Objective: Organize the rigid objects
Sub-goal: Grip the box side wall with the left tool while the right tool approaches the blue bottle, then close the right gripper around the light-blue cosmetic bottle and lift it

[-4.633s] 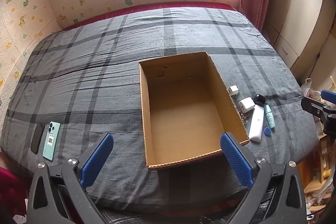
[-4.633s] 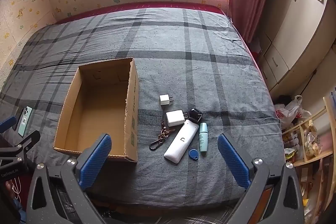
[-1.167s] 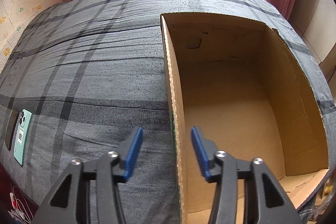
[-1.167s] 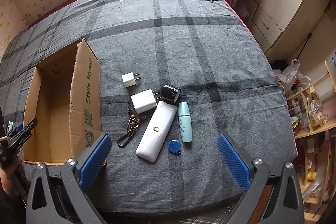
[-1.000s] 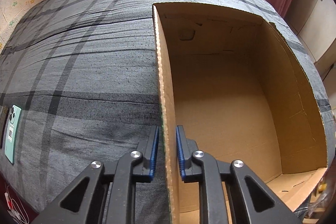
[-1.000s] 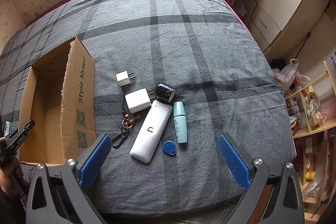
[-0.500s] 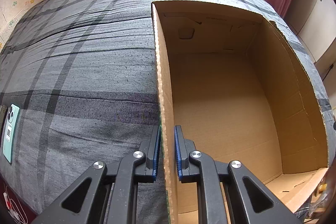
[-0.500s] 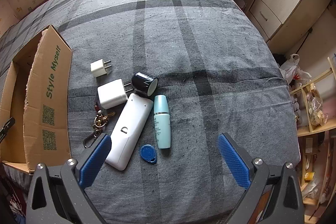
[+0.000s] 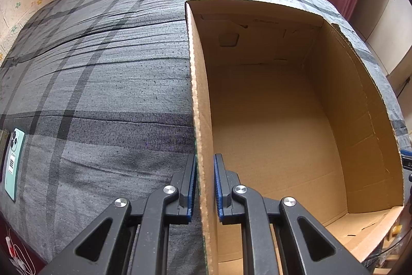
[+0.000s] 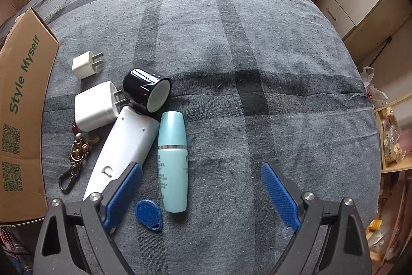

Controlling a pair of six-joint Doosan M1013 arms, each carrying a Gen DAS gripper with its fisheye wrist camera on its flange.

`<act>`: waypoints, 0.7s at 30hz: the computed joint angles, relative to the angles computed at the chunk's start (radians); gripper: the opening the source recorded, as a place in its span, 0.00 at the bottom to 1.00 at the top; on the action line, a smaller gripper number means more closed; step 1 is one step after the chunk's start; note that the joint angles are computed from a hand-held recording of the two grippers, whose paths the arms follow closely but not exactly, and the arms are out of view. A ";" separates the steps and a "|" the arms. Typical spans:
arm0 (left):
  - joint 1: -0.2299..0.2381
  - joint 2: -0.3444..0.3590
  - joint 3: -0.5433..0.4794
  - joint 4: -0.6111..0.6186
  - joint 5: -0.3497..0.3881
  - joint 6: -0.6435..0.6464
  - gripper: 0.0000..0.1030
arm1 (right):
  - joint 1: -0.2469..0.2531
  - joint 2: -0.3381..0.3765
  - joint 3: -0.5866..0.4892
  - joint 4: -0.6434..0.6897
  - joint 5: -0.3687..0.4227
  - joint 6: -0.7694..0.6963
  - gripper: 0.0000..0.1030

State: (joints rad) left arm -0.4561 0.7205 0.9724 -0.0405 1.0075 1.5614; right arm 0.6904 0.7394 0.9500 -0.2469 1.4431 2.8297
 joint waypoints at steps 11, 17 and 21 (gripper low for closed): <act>-0.008 0.001 -0.001 0.030 0.007 0.002 0.13 | -0.022 -0.006 0.043 0.041 -0.084 -0.015 0.65; -0.007 0.002 -0.001 0.029 0.009 -0.001 0.13 | -0.032 0.011 0.014 0.060 -0.102 -0.046 0.26; -0.009 0.000 0.000 0.035 0.008 -0.001 0.13 | -0.029 0.025 -0.018 0.055 -0.088 -0.065 0.26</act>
State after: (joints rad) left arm -0.4649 0.7204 0.9727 -0.0052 1.0155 1.5601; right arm 0.6614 0.7646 0.9318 -0.1917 1.3548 2.7652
